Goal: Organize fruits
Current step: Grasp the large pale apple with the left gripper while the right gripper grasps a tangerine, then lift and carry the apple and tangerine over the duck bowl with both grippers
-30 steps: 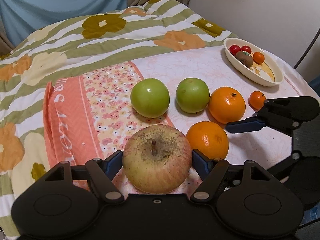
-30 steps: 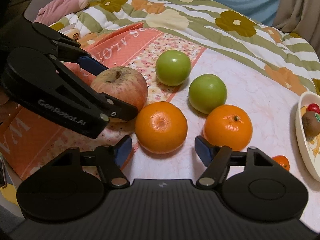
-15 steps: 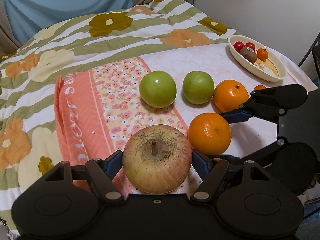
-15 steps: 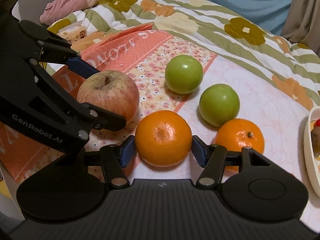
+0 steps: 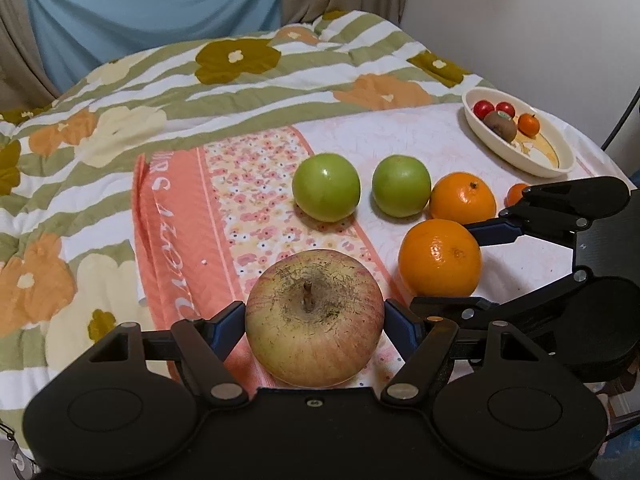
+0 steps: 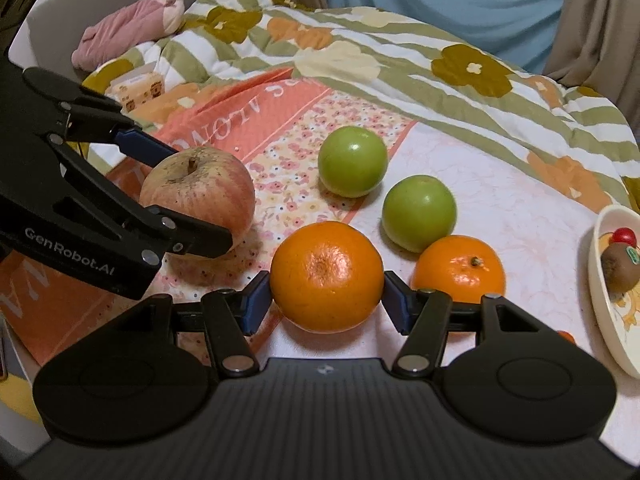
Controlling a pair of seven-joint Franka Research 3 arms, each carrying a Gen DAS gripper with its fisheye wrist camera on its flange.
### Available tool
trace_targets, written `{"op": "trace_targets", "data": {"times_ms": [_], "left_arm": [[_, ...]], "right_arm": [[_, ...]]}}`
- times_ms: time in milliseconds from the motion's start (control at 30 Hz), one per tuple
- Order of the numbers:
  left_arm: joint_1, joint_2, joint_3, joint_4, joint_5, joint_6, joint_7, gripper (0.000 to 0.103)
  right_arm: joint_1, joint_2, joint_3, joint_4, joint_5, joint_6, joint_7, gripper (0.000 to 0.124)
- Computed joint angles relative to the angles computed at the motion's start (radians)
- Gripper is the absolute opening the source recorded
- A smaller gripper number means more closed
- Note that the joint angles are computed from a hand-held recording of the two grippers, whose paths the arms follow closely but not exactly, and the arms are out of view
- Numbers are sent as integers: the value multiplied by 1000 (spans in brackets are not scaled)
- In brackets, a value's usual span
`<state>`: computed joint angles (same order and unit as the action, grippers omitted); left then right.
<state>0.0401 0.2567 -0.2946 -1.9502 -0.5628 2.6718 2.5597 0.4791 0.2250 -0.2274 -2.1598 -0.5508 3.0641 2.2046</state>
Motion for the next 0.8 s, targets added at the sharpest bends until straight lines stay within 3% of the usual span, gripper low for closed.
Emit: {"op": "trace_targets", "data": {"times_ms": [233,433,667,800], "left_arm": [[-9,-74,-6,-44,-83,27,32,78],[-66,-140,13,-77,-155,70,38,78],[-157,-195,30,-106,-165,133,-41,78],[-211,-213,28,-119,-125,181,-137,78]], "right_arm": [[35,-102,-61,-45,-205,-12,202,74],[-24,-233,-45,-105,-411,-18,375,74],[-144,-395,-5,-215,-416,-12,321,74],[-183,-474,-35,-288,-341,15,189,74]]}}
